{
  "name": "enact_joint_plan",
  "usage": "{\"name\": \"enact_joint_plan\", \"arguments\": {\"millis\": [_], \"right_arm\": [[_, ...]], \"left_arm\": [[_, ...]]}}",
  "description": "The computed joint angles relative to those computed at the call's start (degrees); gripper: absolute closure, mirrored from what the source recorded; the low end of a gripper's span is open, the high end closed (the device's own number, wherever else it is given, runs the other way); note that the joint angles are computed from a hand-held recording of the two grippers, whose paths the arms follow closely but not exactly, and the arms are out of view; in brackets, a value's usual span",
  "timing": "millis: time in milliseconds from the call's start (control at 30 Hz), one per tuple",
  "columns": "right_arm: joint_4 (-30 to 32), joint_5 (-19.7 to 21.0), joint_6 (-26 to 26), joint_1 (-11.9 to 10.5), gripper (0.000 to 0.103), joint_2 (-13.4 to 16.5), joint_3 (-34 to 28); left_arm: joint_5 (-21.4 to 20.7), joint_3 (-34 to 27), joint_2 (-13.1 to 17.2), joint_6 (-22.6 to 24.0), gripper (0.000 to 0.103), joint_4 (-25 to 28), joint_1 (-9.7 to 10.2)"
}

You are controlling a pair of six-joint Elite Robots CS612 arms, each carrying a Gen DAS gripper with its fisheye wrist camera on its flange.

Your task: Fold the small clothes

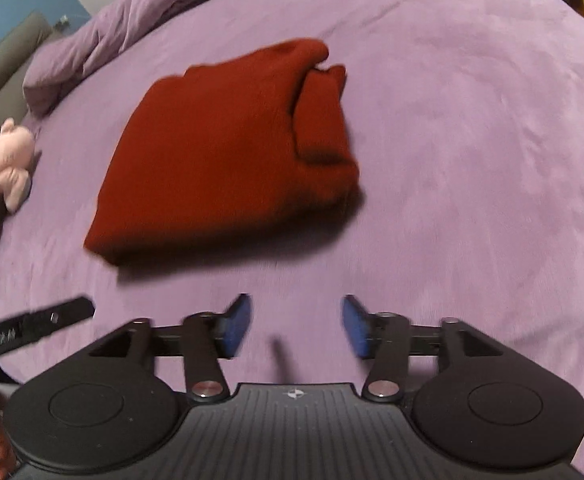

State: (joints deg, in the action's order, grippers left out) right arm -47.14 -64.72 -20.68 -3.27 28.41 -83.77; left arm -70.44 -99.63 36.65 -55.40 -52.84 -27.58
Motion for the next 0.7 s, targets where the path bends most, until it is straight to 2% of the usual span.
{"name": "enact_joint_plan", "arguments": {"millis": [100,167,267,433,533,700], "right_arm": [[1.07,-5.62,-1.17,0.93,0.029,-0.72,-1.09],[1.02,-8.48,-2.19,1.57,0.027,-1.39,-1.03],[-0.85,-8.14,-2.36,1.69,0.026,-1.41,-1.76],[-1.78,-7.02,-1.91,1.79,0.025,-1.72,-2.30],[-2.65,-8.30,-2.94,2.27,0.025,-1.42,-2.91],[-3.35,-9.67,-4.98,2.97,0.025,-1.23,-3.59]], "left_arm": [[2.07,1.59,-1.71,1.51,0.028,3.66,-0.99],[4.13,2.30,-2.38,2.66,0.027,4.77,-1.55],[5.72,3.24,-3.37,2.72,0.024,5.65,-1.90],[9.61,4.31,-4.65,0.05,0.018,8.96,-2.57],[9.48,5.33,-5.58,-0.16,0.018,10.97,-2.51],[7.55,5.14,-5.58,0.46,0.018,9.88,-2.31]]}}
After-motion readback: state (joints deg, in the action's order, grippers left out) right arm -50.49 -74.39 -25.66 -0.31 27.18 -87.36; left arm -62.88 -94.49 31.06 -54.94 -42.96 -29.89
